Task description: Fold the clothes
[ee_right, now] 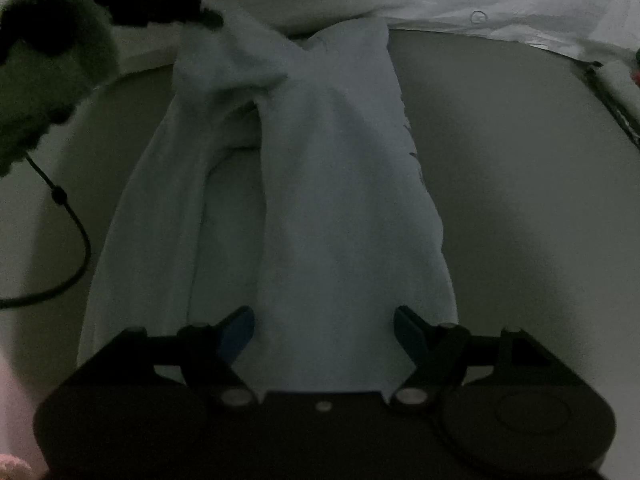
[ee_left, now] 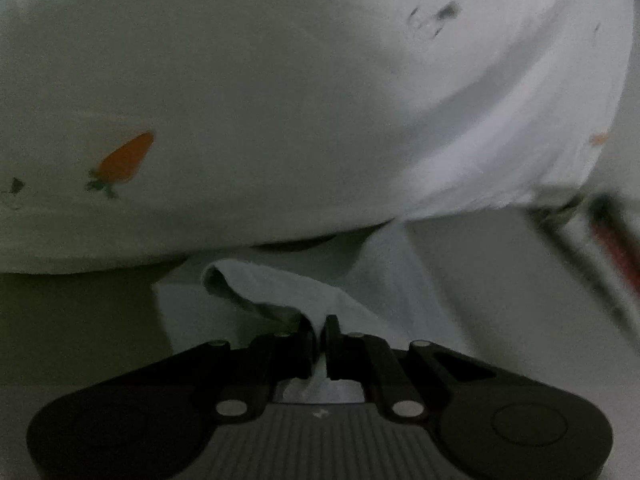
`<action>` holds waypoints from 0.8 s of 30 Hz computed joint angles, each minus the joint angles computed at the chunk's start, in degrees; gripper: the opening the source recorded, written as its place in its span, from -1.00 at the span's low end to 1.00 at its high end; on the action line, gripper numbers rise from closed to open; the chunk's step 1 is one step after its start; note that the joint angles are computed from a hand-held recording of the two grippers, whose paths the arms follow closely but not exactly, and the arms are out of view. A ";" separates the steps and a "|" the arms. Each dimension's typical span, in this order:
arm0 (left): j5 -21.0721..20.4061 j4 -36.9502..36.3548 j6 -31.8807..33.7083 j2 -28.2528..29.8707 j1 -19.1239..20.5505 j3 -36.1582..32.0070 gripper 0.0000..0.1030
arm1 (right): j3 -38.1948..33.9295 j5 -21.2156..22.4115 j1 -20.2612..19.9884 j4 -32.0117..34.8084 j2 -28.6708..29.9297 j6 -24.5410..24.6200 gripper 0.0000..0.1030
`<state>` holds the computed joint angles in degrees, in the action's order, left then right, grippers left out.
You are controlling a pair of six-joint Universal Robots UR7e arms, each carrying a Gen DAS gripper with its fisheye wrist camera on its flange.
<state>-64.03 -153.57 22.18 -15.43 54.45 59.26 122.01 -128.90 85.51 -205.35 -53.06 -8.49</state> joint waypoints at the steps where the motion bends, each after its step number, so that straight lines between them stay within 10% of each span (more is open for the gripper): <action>1: 3.04 0.97 0.21 1.13 0.18 -0.86 -0.74 | -0.09 -0.13 0.02 0.19 0.06 -0.06 0.52; 10: 6.93 0.83 -11.53 -3.91 1.89 7.19 0.17 | 4.21 -1.25 0.10 -3.20 -1.98 0.06 0.53; 24: 3.03 2.53 -27.70 -32.33 2.05 48.87 0.24 | 20.77 6.71 -3.09 -14.47 -9.95 6.46 0.48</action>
